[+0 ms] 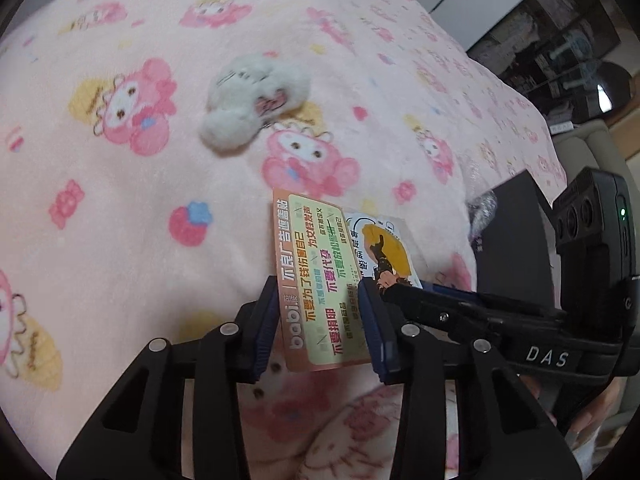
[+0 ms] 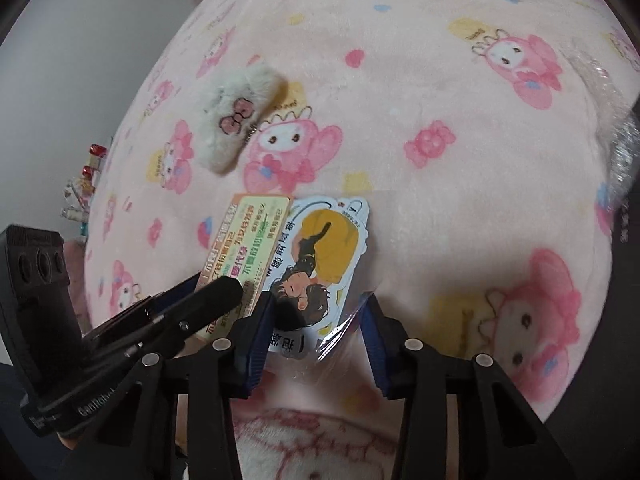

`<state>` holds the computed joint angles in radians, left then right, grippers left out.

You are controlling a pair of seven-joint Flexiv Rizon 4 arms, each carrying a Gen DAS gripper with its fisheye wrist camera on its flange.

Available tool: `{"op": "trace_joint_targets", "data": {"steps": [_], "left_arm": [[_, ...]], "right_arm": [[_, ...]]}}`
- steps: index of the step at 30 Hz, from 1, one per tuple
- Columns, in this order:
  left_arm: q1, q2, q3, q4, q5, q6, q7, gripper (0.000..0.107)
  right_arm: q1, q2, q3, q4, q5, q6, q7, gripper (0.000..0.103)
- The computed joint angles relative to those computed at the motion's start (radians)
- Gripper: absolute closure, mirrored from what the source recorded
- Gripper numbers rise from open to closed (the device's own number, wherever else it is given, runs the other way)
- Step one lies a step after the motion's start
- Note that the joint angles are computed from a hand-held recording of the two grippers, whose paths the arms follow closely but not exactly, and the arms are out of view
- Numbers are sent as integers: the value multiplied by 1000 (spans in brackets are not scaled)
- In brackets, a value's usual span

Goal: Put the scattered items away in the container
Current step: 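Carry the card and sticker packet with the left gripper over the box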

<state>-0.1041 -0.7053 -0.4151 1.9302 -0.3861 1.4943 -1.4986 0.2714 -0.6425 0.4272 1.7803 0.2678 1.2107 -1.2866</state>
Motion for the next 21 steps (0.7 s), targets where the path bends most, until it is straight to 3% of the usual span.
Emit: {"op": "trace_joint_targets", "data": {"steps": [5, 11, 17, 21], "left_arm": [[-13, 80, -20, 43, 14, 14, 7, 68], [22, 127, -138, 73, -3, 62, 25, 68], [-101, 151, -87, 12, 25, 31, 15, 68], [-194, 138, -51, -53, 39, 6, 17, 68]], "right_arm": [[-11, 116, 6, 121, 28, 74, 8, 64], [-2, 251, -1, 243, 37, 128, 32, 64], [-64, 428, 19, 377, 155, 190, -17, 64], [-56, 530, -32, 450, 208, 197, -35, 64]]}}
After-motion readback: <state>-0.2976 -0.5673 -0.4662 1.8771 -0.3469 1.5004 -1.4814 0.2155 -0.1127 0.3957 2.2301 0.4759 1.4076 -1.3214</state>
